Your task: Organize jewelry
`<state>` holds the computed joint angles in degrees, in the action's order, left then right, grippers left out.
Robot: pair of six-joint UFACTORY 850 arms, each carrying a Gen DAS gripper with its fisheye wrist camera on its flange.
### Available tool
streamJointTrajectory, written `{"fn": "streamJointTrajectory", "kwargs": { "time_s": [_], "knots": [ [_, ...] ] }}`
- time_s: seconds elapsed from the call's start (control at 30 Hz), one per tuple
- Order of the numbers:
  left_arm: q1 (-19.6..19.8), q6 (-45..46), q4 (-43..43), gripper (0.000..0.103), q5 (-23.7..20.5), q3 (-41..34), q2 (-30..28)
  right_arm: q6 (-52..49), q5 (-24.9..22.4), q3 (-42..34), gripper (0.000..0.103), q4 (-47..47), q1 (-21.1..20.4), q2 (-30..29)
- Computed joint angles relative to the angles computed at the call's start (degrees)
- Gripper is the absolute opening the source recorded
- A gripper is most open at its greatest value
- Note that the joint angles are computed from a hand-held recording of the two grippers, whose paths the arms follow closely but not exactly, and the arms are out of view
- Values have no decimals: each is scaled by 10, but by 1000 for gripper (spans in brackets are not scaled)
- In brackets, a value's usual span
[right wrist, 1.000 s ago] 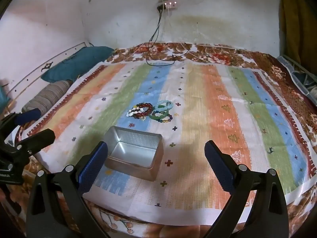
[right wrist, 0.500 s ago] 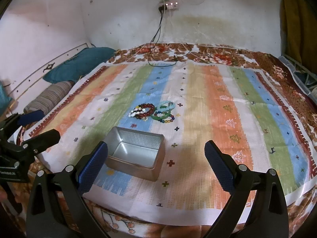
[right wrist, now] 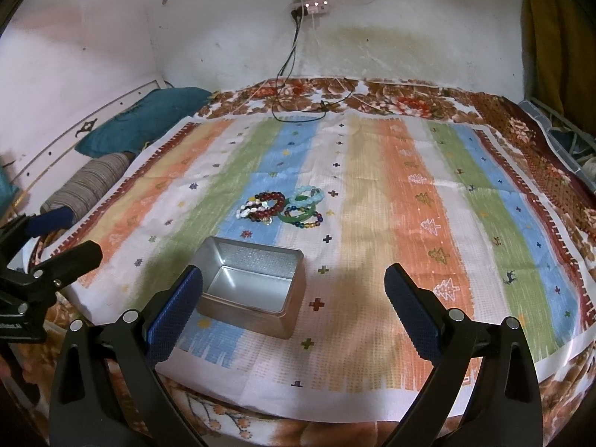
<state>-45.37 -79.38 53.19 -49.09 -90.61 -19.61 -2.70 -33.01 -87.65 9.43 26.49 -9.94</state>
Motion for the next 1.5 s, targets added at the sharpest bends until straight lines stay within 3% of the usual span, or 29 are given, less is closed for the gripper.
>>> {"fn": "streamJointTrajectory", "kwargs": {
  "time_s": [0.23, 0.57, 0.7, 1.13, 1.5],
  "knots": [
    [0, 15, -5, 97, 1, -6, -4, -2, -4, -4, 99, 0, 1, -3],
    [8, 19, -24, 97, -1, -13, -10, -35, -48, -40, 99, 43, -4, -36],
    [21, 42, -61, 97, -12, -31, -23, -32, -60, -66, 99, 26, 0, -56],
    [68, 83, -149, 97, 18, -58, -38, -30, -89, -149, 99, 27, -10, -113],
    [92, 116, -177, 97, -43, -140, -92, 3, -131, -237, 99, 6, -12, -180]
  ]
}}
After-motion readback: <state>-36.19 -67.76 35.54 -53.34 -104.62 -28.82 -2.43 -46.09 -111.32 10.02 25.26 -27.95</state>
